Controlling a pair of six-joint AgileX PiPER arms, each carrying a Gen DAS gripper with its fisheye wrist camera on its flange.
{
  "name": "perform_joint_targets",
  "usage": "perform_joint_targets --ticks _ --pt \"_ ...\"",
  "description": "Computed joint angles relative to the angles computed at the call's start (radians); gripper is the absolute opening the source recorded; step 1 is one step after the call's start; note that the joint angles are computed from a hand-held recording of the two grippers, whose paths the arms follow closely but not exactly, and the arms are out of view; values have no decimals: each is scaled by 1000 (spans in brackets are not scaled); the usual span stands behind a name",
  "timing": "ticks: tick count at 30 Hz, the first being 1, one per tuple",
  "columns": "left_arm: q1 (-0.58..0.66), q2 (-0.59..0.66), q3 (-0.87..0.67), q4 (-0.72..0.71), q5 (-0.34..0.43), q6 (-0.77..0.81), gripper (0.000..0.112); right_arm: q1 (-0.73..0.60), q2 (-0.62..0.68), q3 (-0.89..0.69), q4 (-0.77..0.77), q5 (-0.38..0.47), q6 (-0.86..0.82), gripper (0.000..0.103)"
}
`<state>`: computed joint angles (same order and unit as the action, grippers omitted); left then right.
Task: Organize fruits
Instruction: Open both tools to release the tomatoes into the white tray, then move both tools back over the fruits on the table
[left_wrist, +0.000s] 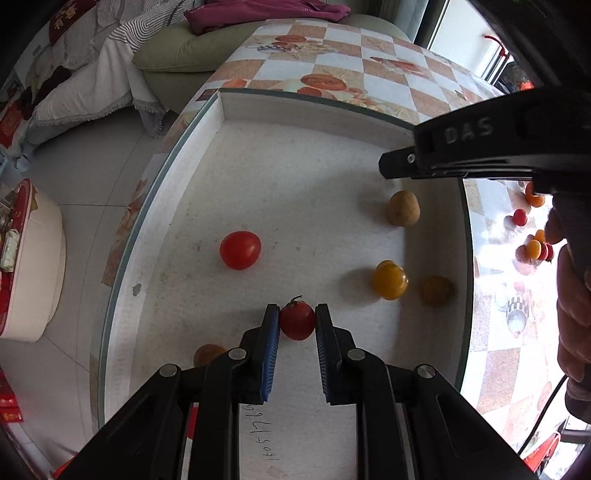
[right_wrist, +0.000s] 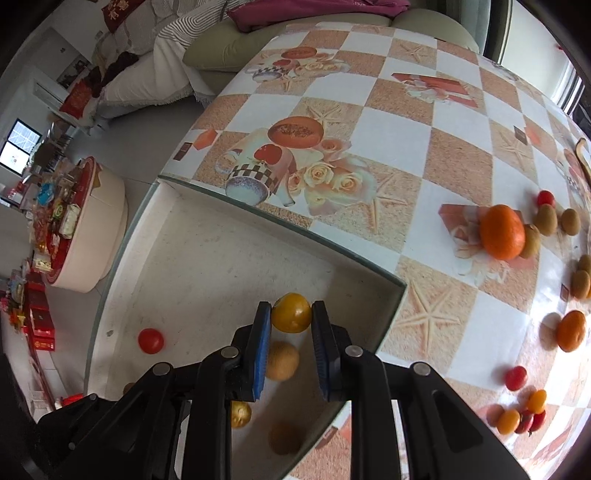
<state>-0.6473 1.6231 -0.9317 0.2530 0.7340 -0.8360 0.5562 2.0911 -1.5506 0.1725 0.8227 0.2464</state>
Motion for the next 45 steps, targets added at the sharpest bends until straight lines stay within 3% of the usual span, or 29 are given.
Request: perform_joint_targets --ticks 10,12,13,15,19,23,34,45 --pt "-18 7 -9 16 16 -11 24 24 37 -28 -48 24 3 26" --pt "-18 6 -9 12 16 -16 56 19 38 -34 -33 32 -6 28" --pt "-30 2 -7 43 22 -52 77 16 43 -44 -20 37 -14 30" --pt "-49 -16 5 94 20 -98 78 15 46 -51 -14 42 -17 39" --pt "-38 -12 -1 58 30 -64 78 9 21 -27 0 28 -36 63" --pt "-44 -11 -14 63 63 -74 78 -15 -25 19 118 14 -123 86" --pt "-118 5 -118 96 175 -82 78 -78 -247 248 125 -76 -59 86" --pt "-215 119 -386 91 249 -15 78 -272 -536 599 -9 -107 -1 86"
